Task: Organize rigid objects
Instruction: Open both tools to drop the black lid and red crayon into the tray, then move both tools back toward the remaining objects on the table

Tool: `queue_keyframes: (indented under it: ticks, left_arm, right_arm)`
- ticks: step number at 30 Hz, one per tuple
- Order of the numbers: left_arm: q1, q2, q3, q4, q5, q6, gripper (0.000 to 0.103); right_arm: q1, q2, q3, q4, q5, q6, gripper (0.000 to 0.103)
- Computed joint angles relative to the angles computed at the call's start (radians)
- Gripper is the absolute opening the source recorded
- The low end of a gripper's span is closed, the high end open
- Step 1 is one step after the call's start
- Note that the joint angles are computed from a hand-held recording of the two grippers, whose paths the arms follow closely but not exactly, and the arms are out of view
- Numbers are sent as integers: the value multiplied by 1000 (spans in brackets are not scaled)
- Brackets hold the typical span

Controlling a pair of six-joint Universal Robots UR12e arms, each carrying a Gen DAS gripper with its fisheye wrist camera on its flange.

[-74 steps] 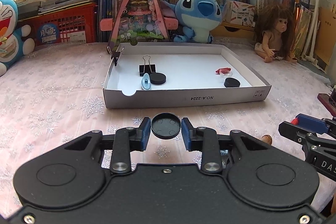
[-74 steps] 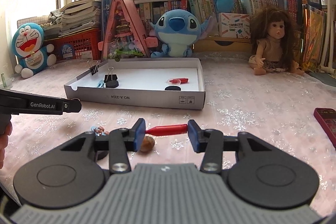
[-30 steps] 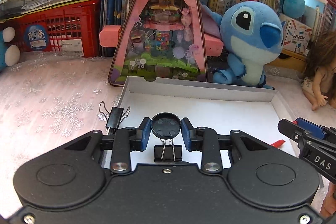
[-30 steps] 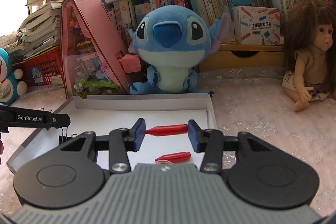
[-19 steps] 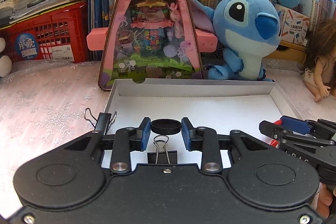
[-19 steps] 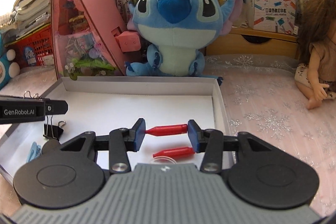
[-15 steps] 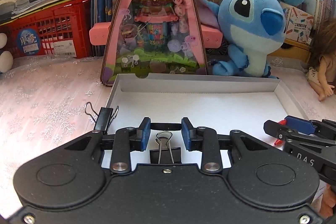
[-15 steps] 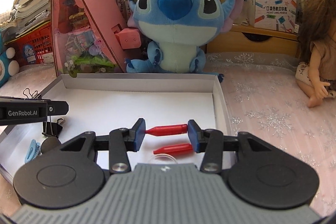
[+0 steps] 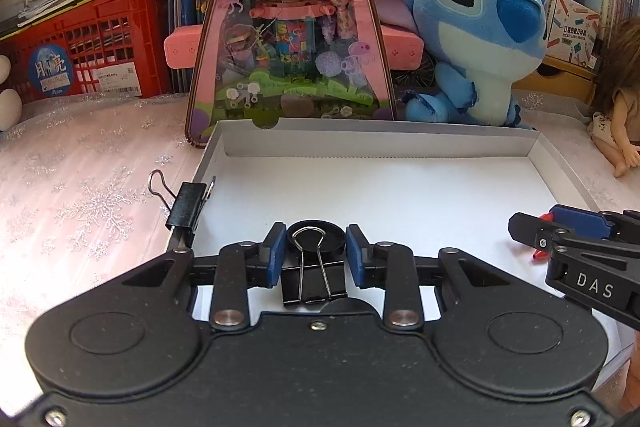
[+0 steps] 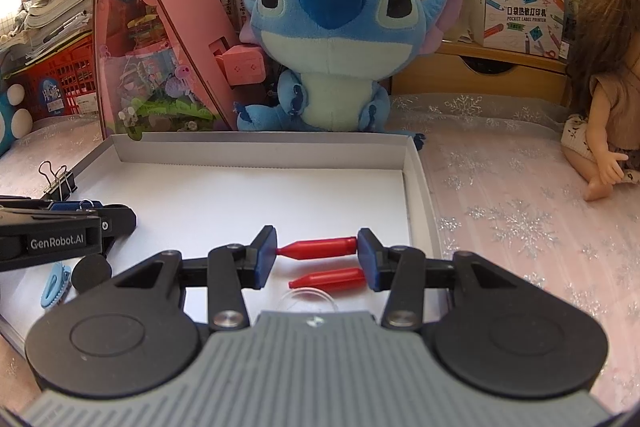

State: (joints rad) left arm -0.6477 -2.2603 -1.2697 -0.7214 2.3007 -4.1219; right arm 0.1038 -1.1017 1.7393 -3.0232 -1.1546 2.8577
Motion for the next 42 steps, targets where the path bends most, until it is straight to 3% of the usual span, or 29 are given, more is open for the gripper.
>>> queue_keyframes:
  ticks: [3, 4, 20, 29, 42]
  left_arm:
    - [-1, 2, -1, 5, -3, -3, 32]
    - [-1, 3, -3, 9, -5, -3, 35]
    - [-64, 46, -54, 106, 61, 31, 69]
    - [-122, 58, -72, 149, 79, 43, 74]
    - [-185, 68, -97, 170, 88, 44, 75]
  right_arm:
    - [-1, -1, 3, -7, 5, 0, 57]
    - [-2, -2, 4, -8, 6, 0, 63]
    - [-37, -84, 113, -114, 64, -17, 85]
    - [-70, -150, 203, -172, 120, -46, 88]
    - [-116, -213, 298, -180, 164, -77, 89]
